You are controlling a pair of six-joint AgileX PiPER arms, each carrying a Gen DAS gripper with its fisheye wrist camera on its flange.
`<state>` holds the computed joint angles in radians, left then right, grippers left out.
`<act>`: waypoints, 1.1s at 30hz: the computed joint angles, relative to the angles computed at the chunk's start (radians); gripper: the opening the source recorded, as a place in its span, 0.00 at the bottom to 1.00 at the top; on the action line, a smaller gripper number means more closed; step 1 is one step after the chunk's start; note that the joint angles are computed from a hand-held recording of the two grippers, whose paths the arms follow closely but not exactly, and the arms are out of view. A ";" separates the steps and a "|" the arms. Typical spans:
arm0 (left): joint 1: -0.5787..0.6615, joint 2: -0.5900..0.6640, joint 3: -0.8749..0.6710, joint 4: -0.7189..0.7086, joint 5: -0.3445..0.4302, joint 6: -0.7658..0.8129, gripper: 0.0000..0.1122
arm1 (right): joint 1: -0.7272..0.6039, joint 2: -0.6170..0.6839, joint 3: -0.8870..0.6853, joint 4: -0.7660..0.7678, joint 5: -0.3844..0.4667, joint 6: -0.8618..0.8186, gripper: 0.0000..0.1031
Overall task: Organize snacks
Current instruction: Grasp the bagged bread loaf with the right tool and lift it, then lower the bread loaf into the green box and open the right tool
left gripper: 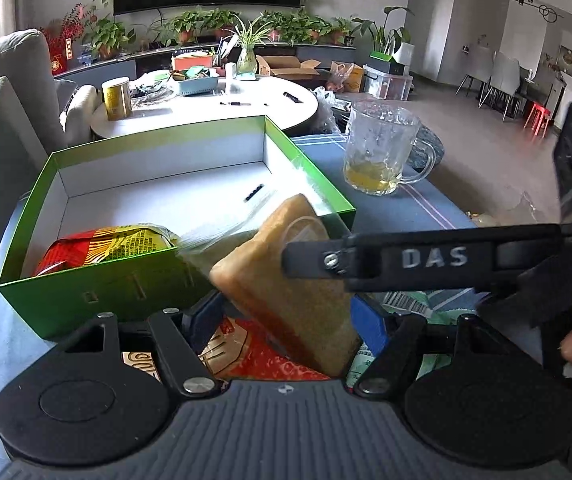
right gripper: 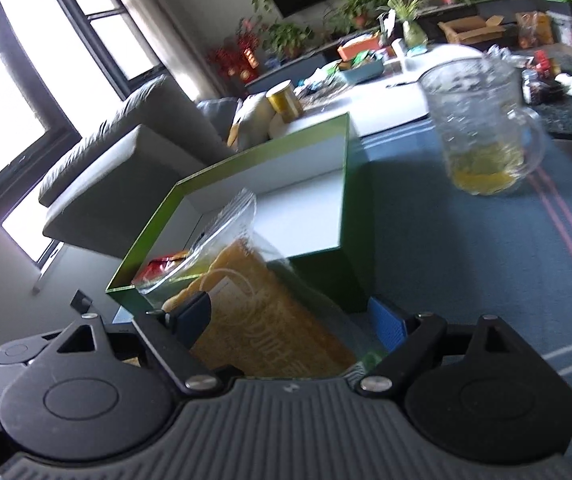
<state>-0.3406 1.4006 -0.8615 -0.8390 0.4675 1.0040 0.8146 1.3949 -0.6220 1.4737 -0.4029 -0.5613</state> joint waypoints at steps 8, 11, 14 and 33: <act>0.017 -0.017 0.024 -0.114 -0.001 0.118 0.58 | -0.024 -0.012 -0.014 -0.008 0.087 -0.050 0.70; 0.030 -0.054 0.042 -0.177 0.011 0.182 0.57 | 0.009 -0.042 -0.006 0.009 0.063 -0.051 0.70; 0.033 -0.095 0.059 -0.235 0.010 0.242 0.57 | 0.068 -0.077 -0.006 0.073 -0.002 -0.096 0.70; 0.043 -0.181 0.018 -0.567 -0.023 0.641 0.57 | 0.177 -0.131 -0.131 0.070 -0.249 -0.202 0.70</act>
<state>-0.2975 1.2196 -0.8436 -1.4065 0.4447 1.6449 0.9913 1.2640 -0.7533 1.5436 -0.6516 -0.7635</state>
